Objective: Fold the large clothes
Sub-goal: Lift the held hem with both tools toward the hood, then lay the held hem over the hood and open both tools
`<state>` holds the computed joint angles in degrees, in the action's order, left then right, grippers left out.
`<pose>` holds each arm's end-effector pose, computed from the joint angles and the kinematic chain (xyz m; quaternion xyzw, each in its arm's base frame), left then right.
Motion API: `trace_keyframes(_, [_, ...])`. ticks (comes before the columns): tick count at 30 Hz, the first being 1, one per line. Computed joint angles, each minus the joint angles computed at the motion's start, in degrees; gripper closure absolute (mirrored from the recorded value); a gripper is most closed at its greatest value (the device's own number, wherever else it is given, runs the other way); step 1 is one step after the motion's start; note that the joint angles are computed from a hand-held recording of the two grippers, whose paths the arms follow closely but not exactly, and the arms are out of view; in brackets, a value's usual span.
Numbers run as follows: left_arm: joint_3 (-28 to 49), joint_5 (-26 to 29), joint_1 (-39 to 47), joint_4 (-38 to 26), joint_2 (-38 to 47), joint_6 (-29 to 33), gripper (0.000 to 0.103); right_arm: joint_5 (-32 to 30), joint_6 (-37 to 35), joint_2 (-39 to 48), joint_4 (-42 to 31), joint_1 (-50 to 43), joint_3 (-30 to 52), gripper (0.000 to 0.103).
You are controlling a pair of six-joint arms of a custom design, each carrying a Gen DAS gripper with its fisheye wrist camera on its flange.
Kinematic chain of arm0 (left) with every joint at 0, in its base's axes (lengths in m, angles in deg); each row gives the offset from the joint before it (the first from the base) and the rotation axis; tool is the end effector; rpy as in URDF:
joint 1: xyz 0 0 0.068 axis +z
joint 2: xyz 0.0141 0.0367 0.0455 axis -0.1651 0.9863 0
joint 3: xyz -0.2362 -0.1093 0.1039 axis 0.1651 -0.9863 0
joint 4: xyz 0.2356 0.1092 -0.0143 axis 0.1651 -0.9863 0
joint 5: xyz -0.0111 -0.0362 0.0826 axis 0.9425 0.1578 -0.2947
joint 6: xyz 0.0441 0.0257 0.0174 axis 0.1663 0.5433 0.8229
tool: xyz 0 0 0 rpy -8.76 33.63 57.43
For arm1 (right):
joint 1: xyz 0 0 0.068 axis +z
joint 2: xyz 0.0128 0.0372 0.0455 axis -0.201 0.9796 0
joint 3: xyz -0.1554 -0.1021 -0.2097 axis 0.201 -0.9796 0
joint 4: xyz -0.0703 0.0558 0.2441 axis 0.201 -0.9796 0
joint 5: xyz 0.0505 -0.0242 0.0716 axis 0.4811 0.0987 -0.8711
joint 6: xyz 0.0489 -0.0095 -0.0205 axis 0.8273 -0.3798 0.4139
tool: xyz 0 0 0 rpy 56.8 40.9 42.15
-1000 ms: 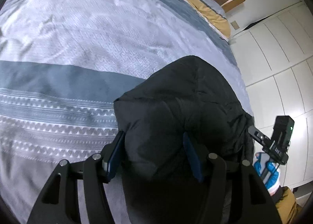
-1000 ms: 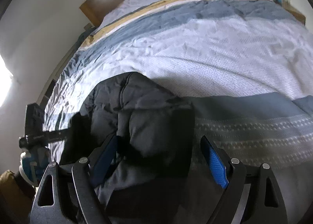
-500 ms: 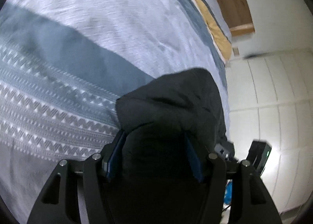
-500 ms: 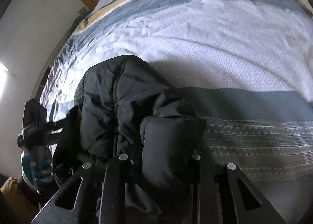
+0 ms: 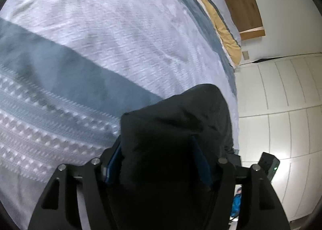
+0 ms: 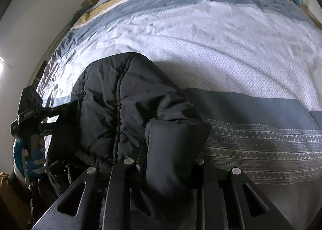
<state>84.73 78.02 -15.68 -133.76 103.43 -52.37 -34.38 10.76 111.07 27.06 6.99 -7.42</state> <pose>0.4243 -0.0724 0.1433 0.0339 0.9118 -0.4075 0.0382 0.1702 0.0584 0.1876 0.1589 0.9571 0.1279 0.2057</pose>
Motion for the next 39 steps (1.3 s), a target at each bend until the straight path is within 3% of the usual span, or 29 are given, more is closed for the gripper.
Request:
trace_keyframes(3, [-1.0, -1.7, -1.8, 1.3, -1.1, 0.3, 0.043, 0.4, 0.2, 0.5, 0.1, 0.2, 0.1, 0.079])
trace_keyframes(4, [-2.3, -2.5, -2.5, 2.3, -2.2, 1.0, 0.068, 0.7, 0.5, 0.5, 0.0, 0.6, 0.1, 0.079])
trace_keyframes(5, [-3.0, -3.3, -3.5, 2.0, -3.0, 2.9, 0.078, 1.3, 0.9, 0.3, -0.4, 1.2, 0.3, 0.079])
trace_keyframes(7, [-6.8, -6.1, -4.9, 4.9, -6.6, 4.0, 0.085, 3.1, 1.7, 0.1, -1.5, 3.2, 1.3, 0.08])
trace_keyframes(12, [-12.1, -8.0, -5.2, 6.3, -14.5, 4.3, 0.087, 7.6, 4.8, -2.3, -7.7, 9.6, 5.3, 0.083])
trace_keyframes(17, [-14.9, -5.5, -1.7, -0.2, -23.9, 8.2, 0.087, 12.4, 11.1, -7.8, -18.1, 19.0, 10.8, 0.084])
trace_keyframes(21, [-17.2, -3.5, 2.0, -8.0, -32.3, 13.0, 0.087, 19.8, 23.6, -10.9, -28.4, 34.2, 16.7, 0.084])
trace_keyframes(27, [-21.0, -1.8, 9.9, -23.9, -44.4, 26.0, 0.087, 34.6, 57.8, -5.3, -44.8, 69.0, 25.8, 0.084])
trace_keyframes(31, [-25.3, -2.6, 17.0, -33.8, -50.8, 38.2, 0.087, 39.0, 78.9, 2.0, -51.7, 86.9, 28.9, 0.084])
trace_keyframes(34, [-29.6, -3.3, 23.5, -39.4, -53.9, 48.5, 0.087, 39.9, 88.1, 6.4, -52.8, 94.5, 29.3, 0.083])
trace_keyframes(39, [-36.8, -5.3, 33.4, -44.9, -56.9, 63.1, 0.086, 39.2, 97.4, 13.1, -50.3, 101.1, 28.1, 0.079])
